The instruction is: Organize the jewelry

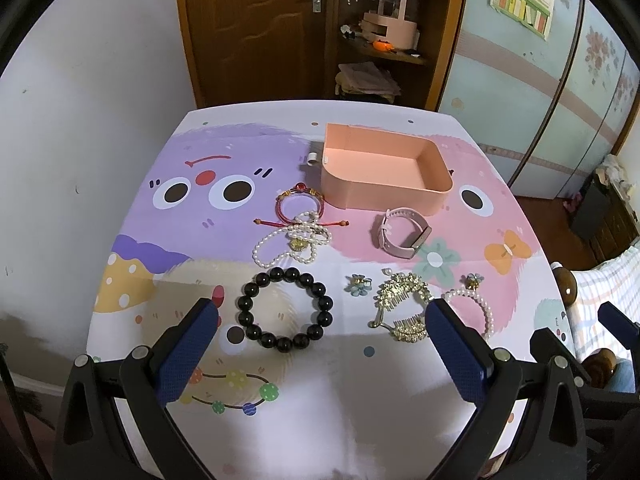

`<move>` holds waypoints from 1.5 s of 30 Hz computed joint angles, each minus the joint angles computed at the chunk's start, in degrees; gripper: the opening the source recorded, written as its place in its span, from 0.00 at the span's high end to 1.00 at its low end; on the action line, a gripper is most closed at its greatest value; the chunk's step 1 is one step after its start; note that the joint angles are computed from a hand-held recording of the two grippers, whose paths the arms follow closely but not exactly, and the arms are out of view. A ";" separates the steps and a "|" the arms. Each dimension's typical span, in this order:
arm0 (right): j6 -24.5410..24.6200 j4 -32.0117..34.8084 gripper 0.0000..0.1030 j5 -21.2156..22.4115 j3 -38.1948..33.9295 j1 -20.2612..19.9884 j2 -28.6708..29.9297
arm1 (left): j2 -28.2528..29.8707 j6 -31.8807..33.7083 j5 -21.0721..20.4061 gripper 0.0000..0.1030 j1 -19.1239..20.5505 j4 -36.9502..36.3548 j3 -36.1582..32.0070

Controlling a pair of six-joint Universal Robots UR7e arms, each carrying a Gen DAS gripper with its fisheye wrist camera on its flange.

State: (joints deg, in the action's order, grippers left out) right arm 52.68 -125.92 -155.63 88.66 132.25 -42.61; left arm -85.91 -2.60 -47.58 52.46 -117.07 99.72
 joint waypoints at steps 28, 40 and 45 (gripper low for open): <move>-3.19 -3.95 0.18 6.75 0.07 -2.93 -0.29 | 9.17 1.15 0.76 0.01 8.00 7.12 -13.26; -9.15 -5.19 0.25 13.22 -4.73 -8.76 0.23 | 21.29 8.26 1.82 0.24 11.93 12.76 -27.40; -12.34 -4.03 0.28 15.00 -9.64 -11.21 2.76 | 27.32 2.97 -3.23 0.39 14.46 21.20 -36.13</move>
State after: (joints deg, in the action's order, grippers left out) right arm 40.34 -129.95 -140.63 79.03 121.04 -39.85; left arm -58.59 0.36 -50.81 66.92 -95.87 63.59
